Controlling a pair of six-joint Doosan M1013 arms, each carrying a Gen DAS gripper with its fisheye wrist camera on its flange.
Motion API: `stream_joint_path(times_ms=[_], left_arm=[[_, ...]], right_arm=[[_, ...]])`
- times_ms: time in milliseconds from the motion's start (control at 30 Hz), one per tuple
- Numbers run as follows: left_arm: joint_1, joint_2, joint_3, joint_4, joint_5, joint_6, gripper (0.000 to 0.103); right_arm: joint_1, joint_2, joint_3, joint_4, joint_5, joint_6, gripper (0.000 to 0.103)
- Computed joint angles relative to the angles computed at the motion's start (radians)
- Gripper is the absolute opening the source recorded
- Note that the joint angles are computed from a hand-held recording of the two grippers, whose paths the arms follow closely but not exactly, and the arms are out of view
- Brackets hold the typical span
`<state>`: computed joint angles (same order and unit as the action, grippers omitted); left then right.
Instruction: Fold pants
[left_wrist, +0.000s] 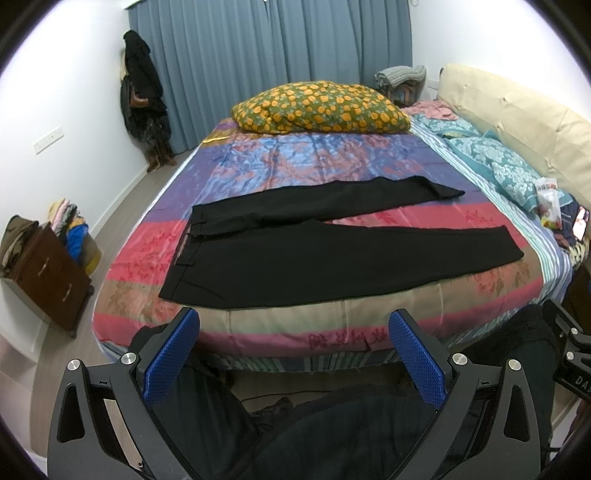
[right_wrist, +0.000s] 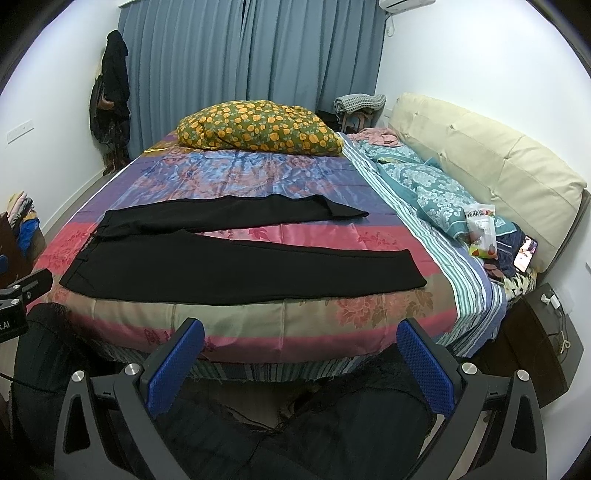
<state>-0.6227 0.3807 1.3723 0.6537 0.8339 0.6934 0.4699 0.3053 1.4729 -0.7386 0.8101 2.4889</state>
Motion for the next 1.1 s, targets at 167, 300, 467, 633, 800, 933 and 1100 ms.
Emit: stream_joint_path(times_ms=[167, 300, 467, 633, 800, 933, 1100], left_arm=[[0.000, 0.000, 0.001, 0.002, 0.000, -0.002, 0.102], [0.000, -0.001, 0.002, 0.002, -0.001, -0.001, 0.102], [-0.001, 0.000, 0.001, 0.002, 0.000, -0.002, 0.102], [0.001, 0.004, -0.010, -0.013, 0.012, 0.021, 0.102], [0.012, 0.026, -0.050, -0.010, 0.001, 0.042, 0.102], [0.025, 0.053, -0.090, -0.076, -0.012, 0.098, 0.103], [0.039, 0.093, -0.134, -0.123, 0.008, 0.126, 0.103]], right_arm=[[-0.001, -0.001, 0.001, 0.000, -0.005, -0.006, 0.103], [-0.002, -0.002, 0.002, 0.006, -0.008, -0.017, 0.103], [-0.001, -0.001, 0.001, 0.005, -0.007, -0.015, 0.103], [-0.004, 0.000, -0.002, 0.015, -0.017, -0.030, 0.103], [-0.016, 0.005, -0.017, 0.038, -0.126, -0.070, 0.103], [-0.019, 0.013, -0.027, 0.030, -0.244, -0.091, 0.103], [-0.033, 0.042, -0.053, 0.096, -0.288, -0.140, 0.103]])
